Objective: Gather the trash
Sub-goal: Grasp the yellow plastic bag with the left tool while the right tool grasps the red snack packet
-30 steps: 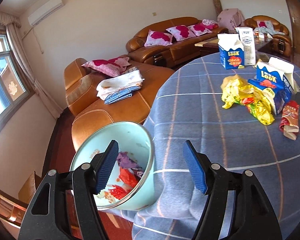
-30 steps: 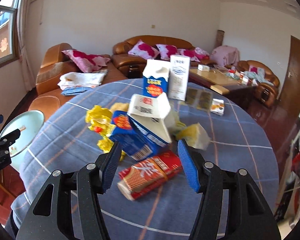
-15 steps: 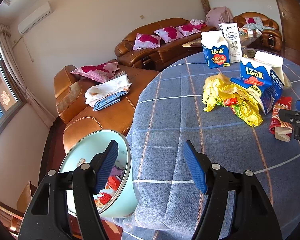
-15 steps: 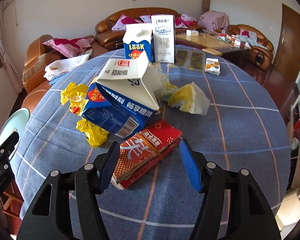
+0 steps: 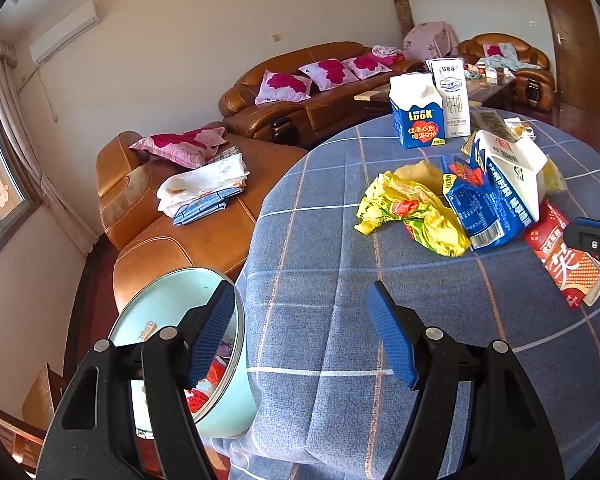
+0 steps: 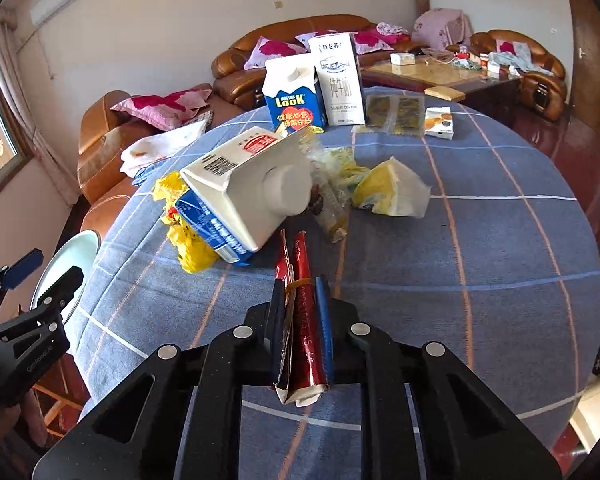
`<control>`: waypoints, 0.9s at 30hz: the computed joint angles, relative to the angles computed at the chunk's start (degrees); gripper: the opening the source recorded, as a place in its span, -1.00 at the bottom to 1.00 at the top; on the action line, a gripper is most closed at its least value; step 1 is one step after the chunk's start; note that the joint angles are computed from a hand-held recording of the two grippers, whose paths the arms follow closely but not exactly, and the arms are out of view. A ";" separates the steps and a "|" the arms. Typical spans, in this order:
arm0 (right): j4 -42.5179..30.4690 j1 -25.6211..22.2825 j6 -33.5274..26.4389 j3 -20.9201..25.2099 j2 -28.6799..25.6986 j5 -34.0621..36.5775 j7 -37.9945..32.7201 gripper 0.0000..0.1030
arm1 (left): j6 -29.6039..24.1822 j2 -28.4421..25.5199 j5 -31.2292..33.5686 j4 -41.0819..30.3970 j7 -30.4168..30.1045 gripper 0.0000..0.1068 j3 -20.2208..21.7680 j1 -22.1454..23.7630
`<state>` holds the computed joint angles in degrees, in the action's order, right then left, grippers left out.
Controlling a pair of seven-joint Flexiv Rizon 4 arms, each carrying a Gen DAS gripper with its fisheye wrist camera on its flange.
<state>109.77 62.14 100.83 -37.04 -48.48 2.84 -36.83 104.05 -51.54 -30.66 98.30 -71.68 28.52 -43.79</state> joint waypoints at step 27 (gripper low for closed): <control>1.38 5.52 4.10 -12.41 -8.84 8.70 -6.58 -0.72 | -23.07 -10.03 10.10 -26.33 -8.13 -0.18 -4.15 6.18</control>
<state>111.16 67.66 104.93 -49.44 -57.32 11.53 -43.41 80.98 -61.57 -20.57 71.97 -79.81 24.37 -37.61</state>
